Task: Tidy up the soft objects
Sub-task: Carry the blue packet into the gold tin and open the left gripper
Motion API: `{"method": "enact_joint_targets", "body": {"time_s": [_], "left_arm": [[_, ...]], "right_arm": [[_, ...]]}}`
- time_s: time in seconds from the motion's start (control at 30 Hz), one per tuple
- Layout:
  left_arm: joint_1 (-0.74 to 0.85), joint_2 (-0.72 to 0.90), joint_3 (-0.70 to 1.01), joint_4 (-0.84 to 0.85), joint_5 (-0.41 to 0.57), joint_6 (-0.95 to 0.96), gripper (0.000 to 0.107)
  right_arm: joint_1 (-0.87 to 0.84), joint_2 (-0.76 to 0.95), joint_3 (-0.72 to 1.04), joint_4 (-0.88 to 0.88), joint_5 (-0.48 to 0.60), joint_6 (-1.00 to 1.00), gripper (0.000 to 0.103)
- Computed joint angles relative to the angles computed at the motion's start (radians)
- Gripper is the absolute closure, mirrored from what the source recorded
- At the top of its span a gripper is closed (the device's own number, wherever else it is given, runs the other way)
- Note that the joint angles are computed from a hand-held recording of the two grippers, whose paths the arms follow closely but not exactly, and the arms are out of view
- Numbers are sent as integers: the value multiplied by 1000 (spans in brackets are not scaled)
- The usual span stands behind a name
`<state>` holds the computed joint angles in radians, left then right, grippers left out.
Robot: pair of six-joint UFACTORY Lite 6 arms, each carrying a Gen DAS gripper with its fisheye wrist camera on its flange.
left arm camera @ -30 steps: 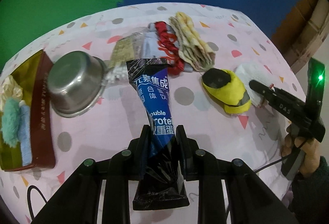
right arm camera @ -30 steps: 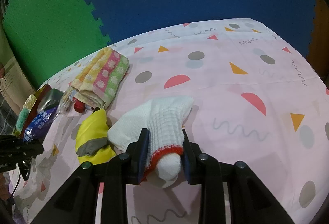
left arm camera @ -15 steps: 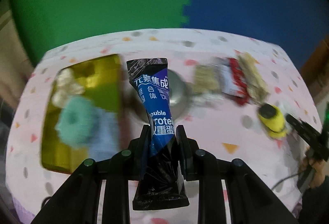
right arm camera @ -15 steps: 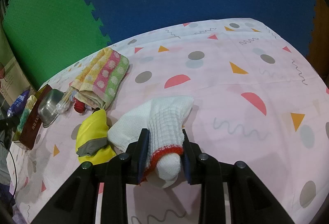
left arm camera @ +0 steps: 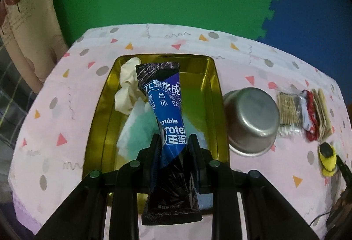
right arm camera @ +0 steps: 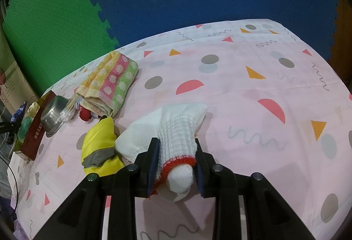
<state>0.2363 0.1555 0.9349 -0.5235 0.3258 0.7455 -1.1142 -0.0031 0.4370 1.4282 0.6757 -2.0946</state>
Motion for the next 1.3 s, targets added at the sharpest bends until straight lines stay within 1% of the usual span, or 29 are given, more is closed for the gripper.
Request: {"method": "enact_joint_targets", "body": {"time_s": [0.17,0.27,0.43,0.5,0.6,0.73,0.87,0.93,1.03,1.17,1.23,1.3], "left_arm": [[-43,101,72,14,-38,-25,84],[-51,165,135,-21,-21,8,84],[-74,253,223,55,-32,-73,84],[-78,282,251,57,-27,-74,84],[-88,327,299,116,-24,-142,84],[-90,352,332,122,-9,-161,83],[-85,342,321,98,-8,-126,80],[-82,335,314,94,-6,-119,73],[-73,305,290,42,5,-65,69],[-66,232,232,-2,2,-17,63],[-56,174,184,-43,-6,26,61],[-49,111,128,-49,-24,40,57]], "right_arm": [[0,-1,-2,2,-1,-2,73],[1,0,-1,5,-2,-6,73],[3,-3,-5,10,-5,-10,73],[3,-4,-5,11,-6,-12,73],[3,-1,-5,14,-7,-17,73],[5,-4,-8,17,-8,-17,73],[6,-4,-8,17,-9,-17,73],[6,-6,-9,17,-9,-15,73],[7,-6,-8,17,-10,-15,73],[9,-9,-10,18,-11,-13,73],[9,-9,-10,20,-12,-16,73],[9,-7,-9,22,-13,-19,73]]}}
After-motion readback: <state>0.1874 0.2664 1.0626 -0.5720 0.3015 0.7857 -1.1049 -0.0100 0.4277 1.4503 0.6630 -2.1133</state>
